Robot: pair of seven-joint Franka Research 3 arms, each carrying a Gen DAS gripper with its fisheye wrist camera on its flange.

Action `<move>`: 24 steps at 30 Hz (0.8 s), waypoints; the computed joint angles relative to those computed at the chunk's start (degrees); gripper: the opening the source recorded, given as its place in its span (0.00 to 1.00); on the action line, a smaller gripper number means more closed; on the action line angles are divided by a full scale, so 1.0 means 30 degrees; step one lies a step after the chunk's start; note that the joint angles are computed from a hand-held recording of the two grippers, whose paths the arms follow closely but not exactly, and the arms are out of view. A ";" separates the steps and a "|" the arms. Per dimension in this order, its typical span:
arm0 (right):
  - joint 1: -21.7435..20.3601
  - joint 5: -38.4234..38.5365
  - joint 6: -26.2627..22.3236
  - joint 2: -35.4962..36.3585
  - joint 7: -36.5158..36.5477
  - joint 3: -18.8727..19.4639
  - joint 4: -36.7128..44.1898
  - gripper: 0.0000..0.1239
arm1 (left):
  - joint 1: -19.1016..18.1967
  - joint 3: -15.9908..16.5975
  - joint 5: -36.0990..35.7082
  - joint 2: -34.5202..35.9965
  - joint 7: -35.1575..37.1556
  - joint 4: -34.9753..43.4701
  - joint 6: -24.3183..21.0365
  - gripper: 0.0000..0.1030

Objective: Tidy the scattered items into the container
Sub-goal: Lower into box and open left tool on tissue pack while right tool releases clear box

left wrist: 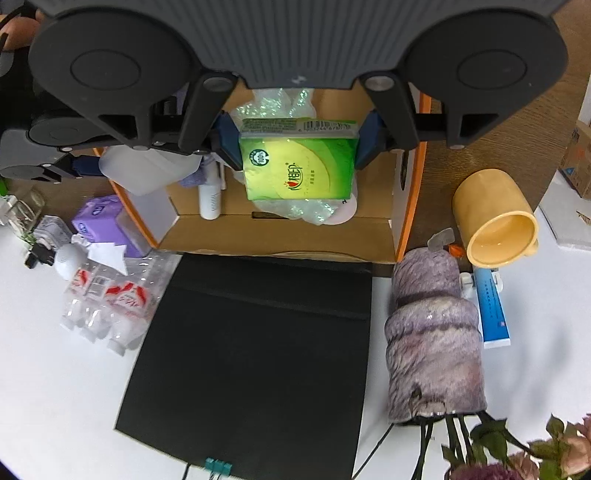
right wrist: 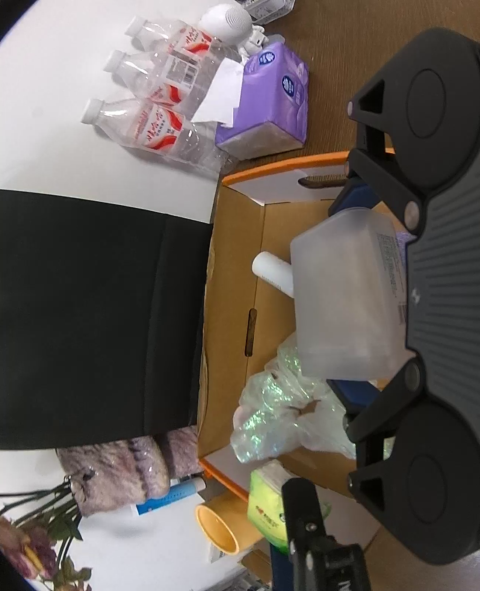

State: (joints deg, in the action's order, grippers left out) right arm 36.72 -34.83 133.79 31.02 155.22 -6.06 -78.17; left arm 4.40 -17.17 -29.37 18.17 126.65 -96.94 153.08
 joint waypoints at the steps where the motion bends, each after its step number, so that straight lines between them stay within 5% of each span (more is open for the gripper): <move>1: -0.0075 0.0071 -0.0004 0.0172 -0.0077 0.0001 0.0172 0.70 | -0.0159 0.0126 0.0300 0.0220 -0.0285 0.0187 0.0012 0.62; 24: -0.0319 0.2299 -0.1276 0.3090 -0.2163 -0.0457 0.3186 0.70 | -0.1386 0.0774 0.6967 0.3564 -0.6103 0.2724 -0.0678 0.62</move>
